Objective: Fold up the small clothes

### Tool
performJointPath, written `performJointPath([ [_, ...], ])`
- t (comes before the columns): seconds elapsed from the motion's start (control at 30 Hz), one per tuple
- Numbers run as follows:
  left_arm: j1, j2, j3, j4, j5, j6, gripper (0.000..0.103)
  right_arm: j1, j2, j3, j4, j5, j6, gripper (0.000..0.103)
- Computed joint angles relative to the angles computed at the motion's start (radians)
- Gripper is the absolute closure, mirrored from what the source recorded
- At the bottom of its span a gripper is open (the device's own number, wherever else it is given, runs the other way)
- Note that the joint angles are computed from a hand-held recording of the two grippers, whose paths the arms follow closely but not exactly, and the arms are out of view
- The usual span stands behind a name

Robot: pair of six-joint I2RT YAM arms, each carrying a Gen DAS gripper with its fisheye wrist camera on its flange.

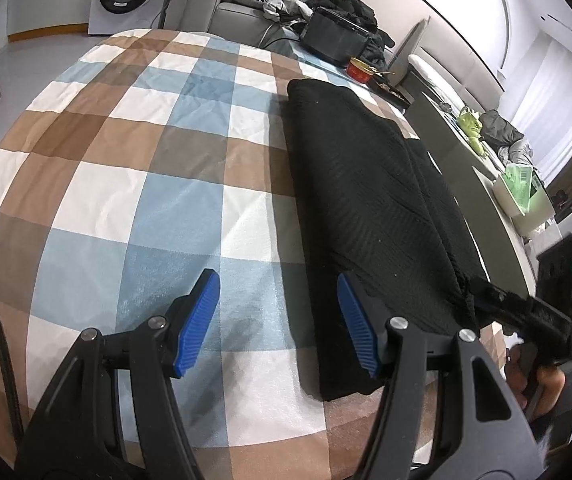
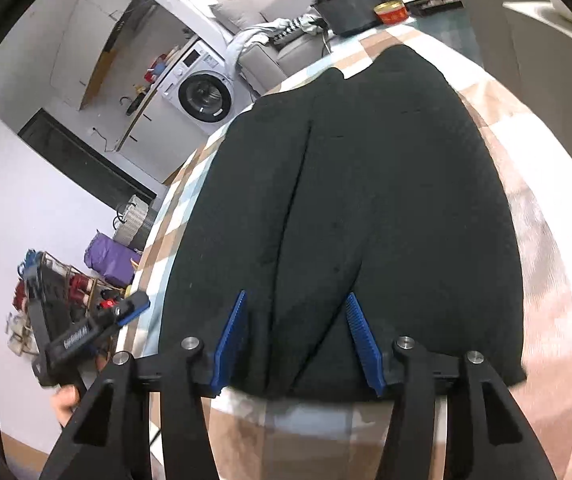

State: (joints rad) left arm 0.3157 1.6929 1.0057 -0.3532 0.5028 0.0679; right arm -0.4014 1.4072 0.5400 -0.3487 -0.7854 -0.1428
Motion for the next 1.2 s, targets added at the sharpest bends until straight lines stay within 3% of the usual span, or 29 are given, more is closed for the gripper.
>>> performJointPath([
  [0.23, 0.005, 0.018, 0.014, -0.004, -0.003, 0.0, 0.045, 0.073, 0.144, 0.121, 0.068, 0.004, 0.12, 0.05],
  [0.47, 0.0, 0.043, 0.026, -0.001, 0.0, -0.002, 0.045, 0.084, 0.225, 0.198, 0.025, -0.009, 0.11, 0.05],
  [0.63, -0.008, 0.046, 0.026, 0.003, 0.001, 0.0, 0.045, 0.174, 0.203, 0.237, -0.004, -0.002, 0.096, 0.05],
  [0.73, -0.008, 0.047, 0.026, 0.003, 0.003, -0.001, 0.045, 0.239, 0.166, 0.22, 0.024, 0.068, 0.094, 0.05],
  [0.77, -0.008, 0.045, 0.025, 0.003, 0.004, -0.001, 0.045, 0.25, 0.17, 0.219, 0.034, 0.088, 0.097, 0.052],
  [0.8, -0.008, 0.044, 0.025, 0.002, 0.002, -0.001, 0.045, 0.269, 0.178, 0.222, 0.048, 0.123, 0.107, 0.064],
  [0.93, -0.002, 0.039, 0.025, 0.0, 0.001, 0.002, 0.045, 0.283, 0.186, 0.221, 0.064, 0.178, 0.121, 0.091],
  [1.07, 0.005, 0.028, 0.031, -0.004, 0.001, -0.003, 0.045, 0.287, 0.056, 0.175, 0.11, 0.175, 0.138, 0.096],
  [1.2, 0.001, -0.002, 0.027, -0.008, 0.001, -0.001, 0.045, 0.225, -0.105, 0.187, 0.045, 0.145, 0.12, 0.097],
])
